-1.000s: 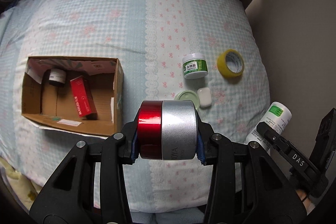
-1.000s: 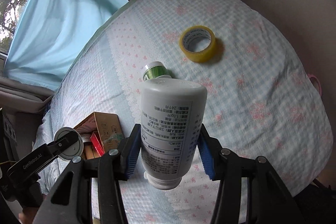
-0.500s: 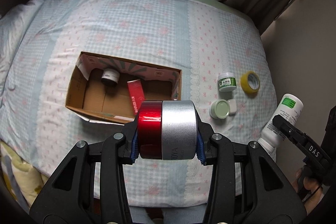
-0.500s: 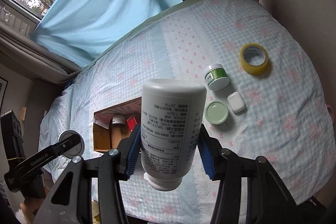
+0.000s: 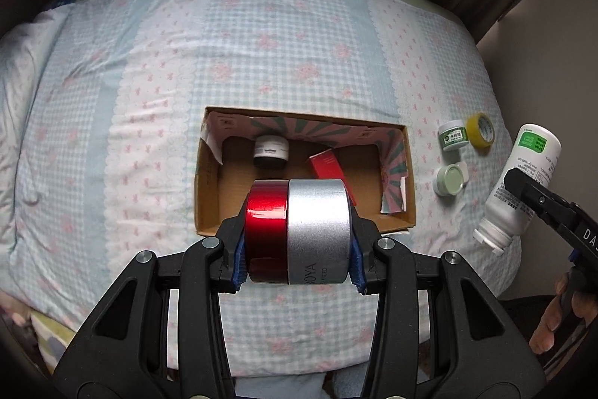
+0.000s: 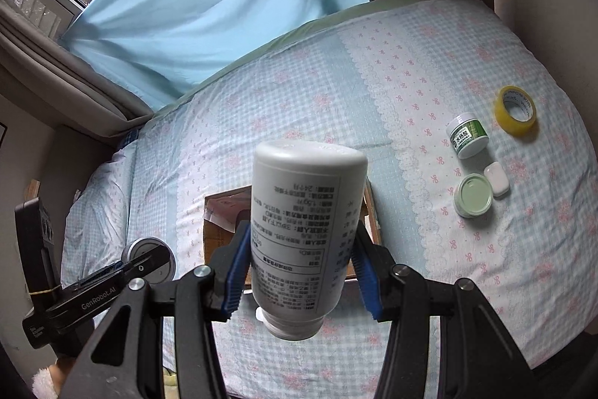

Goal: Organize rigid objects
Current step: 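Carry the red-and-silver jar and white pill bottle over the cardboard box with both tools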

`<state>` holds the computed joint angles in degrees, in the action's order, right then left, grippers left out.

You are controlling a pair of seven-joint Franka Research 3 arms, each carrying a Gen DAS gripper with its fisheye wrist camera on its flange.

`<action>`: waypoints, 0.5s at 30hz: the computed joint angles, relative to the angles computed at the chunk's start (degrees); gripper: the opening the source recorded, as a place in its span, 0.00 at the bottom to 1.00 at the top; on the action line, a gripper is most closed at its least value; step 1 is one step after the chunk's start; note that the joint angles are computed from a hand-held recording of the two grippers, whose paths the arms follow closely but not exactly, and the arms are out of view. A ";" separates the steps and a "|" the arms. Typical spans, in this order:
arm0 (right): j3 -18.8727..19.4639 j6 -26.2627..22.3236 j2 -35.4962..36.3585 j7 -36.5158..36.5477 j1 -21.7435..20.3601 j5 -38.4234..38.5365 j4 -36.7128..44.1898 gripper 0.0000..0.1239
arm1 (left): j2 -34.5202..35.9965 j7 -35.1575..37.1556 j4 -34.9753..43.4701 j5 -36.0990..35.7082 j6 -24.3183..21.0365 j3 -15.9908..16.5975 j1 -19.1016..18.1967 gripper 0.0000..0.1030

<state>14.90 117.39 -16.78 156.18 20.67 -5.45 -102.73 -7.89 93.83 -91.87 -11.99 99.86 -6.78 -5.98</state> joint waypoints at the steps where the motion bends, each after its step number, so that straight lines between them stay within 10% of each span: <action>1: 0.73 -0.90 1.91 0.67 -0.11 -1.01 1.89 0.38 | 0.63 1.21 -0.24 0.68 0.33 0.25 0.23 0.37; 15: -4.45 -7.98 19.27 -8.08 6.50 -4.36 11.39 0.38 | 5.85 9.89 -11.01 4.70 11.92 -1.55 0.91 0.37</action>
